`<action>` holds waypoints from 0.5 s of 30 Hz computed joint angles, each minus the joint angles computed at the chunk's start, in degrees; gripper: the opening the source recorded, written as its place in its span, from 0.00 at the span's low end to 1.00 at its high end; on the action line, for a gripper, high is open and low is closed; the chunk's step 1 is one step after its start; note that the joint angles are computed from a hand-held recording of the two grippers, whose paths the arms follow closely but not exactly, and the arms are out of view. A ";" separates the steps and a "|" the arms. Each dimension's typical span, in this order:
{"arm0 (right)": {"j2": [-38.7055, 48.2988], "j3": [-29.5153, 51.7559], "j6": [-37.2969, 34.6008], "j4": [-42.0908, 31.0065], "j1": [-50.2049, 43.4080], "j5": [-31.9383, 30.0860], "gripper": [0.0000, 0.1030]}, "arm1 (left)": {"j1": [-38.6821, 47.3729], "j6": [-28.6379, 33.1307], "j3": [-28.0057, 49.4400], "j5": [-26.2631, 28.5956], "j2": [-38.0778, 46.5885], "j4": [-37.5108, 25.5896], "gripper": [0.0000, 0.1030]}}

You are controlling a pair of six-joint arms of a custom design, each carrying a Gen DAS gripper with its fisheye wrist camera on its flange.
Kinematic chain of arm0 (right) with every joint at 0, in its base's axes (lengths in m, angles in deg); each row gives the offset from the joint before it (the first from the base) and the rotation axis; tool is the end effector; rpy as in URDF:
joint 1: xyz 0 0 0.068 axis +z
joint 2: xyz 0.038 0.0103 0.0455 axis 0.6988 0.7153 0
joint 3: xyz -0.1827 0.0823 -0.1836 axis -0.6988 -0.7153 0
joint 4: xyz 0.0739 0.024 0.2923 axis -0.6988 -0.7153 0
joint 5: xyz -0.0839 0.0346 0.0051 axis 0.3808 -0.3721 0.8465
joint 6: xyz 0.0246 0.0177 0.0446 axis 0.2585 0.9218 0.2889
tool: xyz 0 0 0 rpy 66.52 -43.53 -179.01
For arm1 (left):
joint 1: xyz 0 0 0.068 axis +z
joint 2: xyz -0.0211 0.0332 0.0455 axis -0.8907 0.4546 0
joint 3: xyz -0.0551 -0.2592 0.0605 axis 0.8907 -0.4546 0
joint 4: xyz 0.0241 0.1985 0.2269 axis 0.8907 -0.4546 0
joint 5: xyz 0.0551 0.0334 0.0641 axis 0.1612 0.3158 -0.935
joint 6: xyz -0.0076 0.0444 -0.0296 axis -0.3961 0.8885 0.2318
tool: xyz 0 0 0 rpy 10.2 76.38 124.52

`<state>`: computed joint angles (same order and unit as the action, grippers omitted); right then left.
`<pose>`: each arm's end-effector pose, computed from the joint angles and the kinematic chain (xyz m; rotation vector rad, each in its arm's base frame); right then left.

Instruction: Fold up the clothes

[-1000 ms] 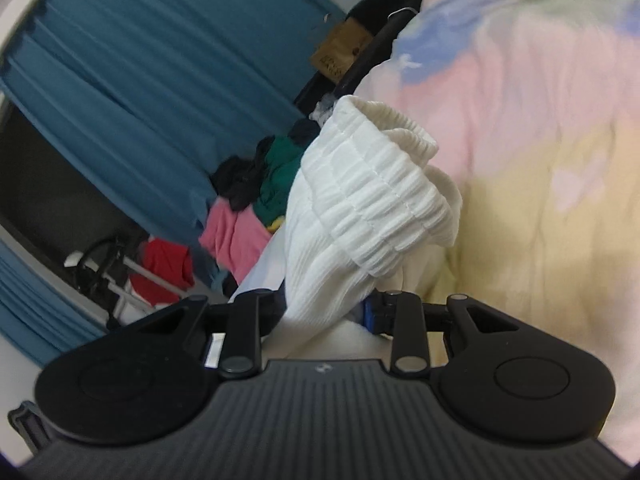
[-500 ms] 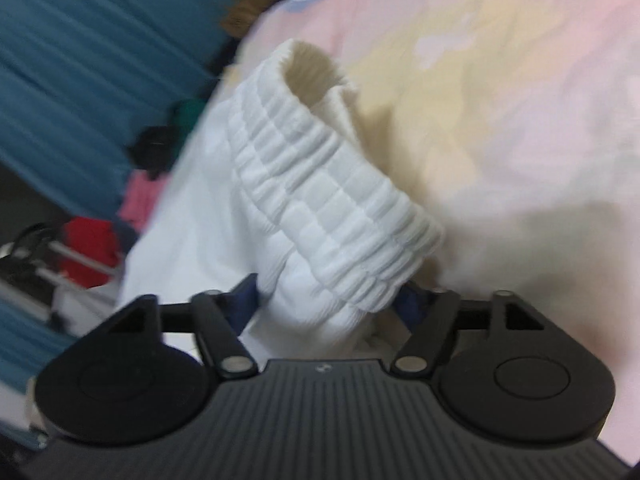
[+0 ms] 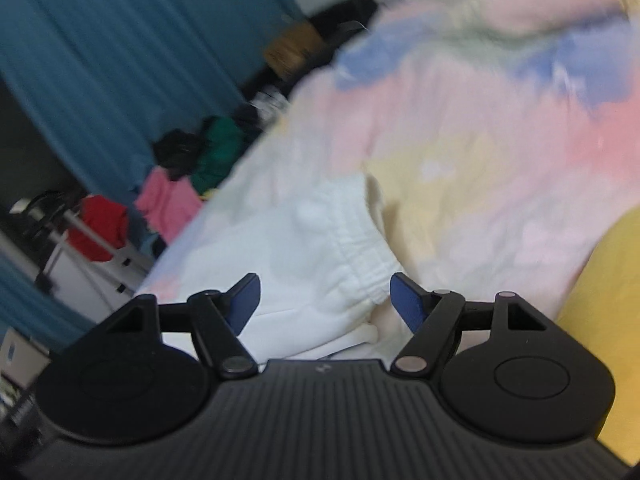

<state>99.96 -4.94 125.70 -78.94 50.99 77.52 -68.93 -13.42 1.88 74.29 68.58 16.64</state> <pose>0.2316 0.0146 0.1575 1.0428 1.8945 0.2184 0.3546 -0.0522 0.2392 0.4617 2.0093 -0.4649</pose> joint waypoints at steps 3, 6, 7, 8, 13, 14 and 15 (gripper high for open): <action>-10.12 -0.52 -4.54 -6.80 4.26 4.57 0.72 | 0.54 1.34 -4.25 1.57 -11.12 -3.93 1.00; -19.20 -0.52 -7.13 -13.72 11.84 12.30 0.72 | 0.89 3.50 -8.13 1.51 -22.85 -8.95 1.00; -21.52 -0.38 -7.89 -15.61 14.72 15.21 0.72 | 1.09 4.46 -9.10 1.72 -26.27 -10.99 1.00; -22.56 0.07 -8.80 -16.72 16.76 17.28 0.73 | 1.39 5.35 -10.10 2.10 -29.81 -13.07 1.00; -29.37 0.88 -5.82 -25.97 31.12 30.10 0.86 | 4.60 5.53 -14.30 4.27 -44.69 -21.69 1.00; -29.09 1.26 -4.46 -27.50 34.35 32.70 0.86 | 5.73 5.33 -15.04 5.16 -47.07 -23.10 1.00; -28.55 1.73 -2.91 -29.11 37.54 35.24 0.86 | 6.82 5.39 -15.78 5.84 -49.36 -24.54 1.00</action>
